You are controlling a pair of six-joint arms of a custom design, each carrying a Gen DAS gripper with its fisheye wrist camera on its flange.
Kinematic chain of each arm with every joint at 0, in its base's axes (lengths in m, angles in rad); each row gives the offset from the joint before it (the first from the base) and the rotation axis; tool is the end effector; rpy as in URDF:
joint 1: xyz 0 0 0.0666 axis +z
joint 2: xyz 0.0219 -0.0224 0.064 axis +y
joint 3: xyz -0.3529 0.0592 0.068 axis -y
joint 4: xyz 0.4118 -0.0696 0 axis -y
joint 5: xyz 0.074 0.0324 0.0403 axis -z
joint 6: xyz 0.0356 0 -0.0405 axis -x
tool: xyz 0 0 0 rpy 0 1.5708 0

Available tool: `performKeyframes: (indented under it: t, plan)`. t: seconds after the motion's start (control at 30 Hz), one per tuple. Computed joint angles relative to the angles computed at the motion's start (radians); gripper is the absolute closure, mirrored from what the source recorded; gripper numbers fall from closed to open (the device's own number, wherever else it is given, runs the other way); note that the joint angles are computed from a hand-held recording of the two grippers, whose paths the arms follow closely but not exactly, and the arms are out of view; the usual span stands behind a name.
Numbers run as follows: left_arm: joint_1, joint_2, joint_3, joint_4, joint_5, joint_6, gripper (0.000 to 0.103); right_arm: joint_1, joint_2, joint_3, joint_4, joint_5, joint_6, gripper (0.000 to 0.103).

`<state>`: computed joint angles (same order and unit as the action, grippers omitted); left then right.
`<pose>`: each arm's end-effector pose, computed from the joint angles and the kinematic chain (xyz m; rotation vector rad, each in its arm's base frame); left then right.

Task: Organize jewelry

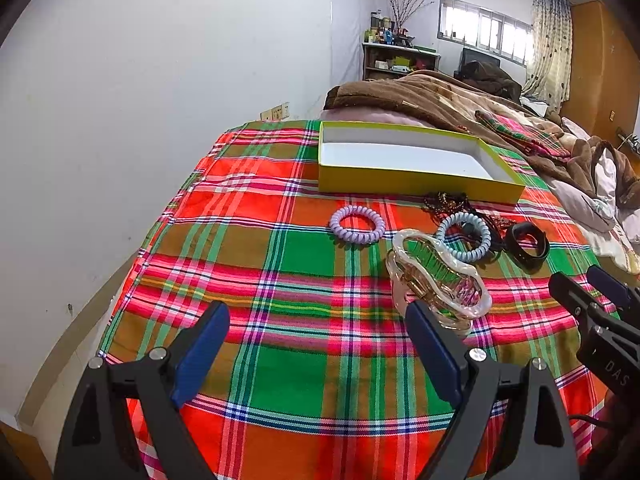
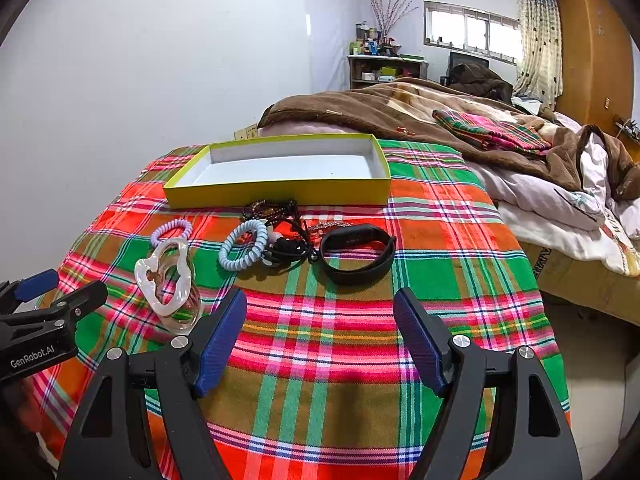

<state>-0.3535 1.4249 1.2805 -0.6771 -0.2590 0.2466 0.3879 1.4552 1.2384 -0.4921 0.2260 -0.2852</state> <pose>0.4900 -0.1715 0.3509 0.0054 2.3572 0.0193 0.4968 0.1940 0.3295 0.0018 2.2601 0.1009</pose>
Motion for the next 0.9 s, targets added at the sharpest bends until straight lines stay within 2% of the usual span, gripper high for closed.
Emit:
performKeyframes:
  t: [0.4,0.53,0.67,0.8,0.9]
  plan:
    - [0.009,0.025,0.036,-0.035,0.047,0.0,0.012,-0.018,0.018,0.027,-0.009,-0.004,0.011,0.027]
    - [0.021,0.05,0.074,-0.06,0.115,-0.01,0.012,-0.038,0.031,0.047,-0.016,-0.01,0.017,0.027]
    - [0.035,0.077,0.114,-0.073,0.222,-0.016,0.012,-0.069,0.057,0.082,-0.038,-0.012,0.024,0.027]
    - [0.03,0.116,0.159,-0.093,0.27,-0.039,0.012,-0.105,0.104,0.14,-0.077,-0.039,0.037,0.027]
    - [0.032,0.156,0.201,-0.138,0.32,-0.037,0.012,-0.125,0.138,0.179,-0.106,-0.05,0.056,0.027]
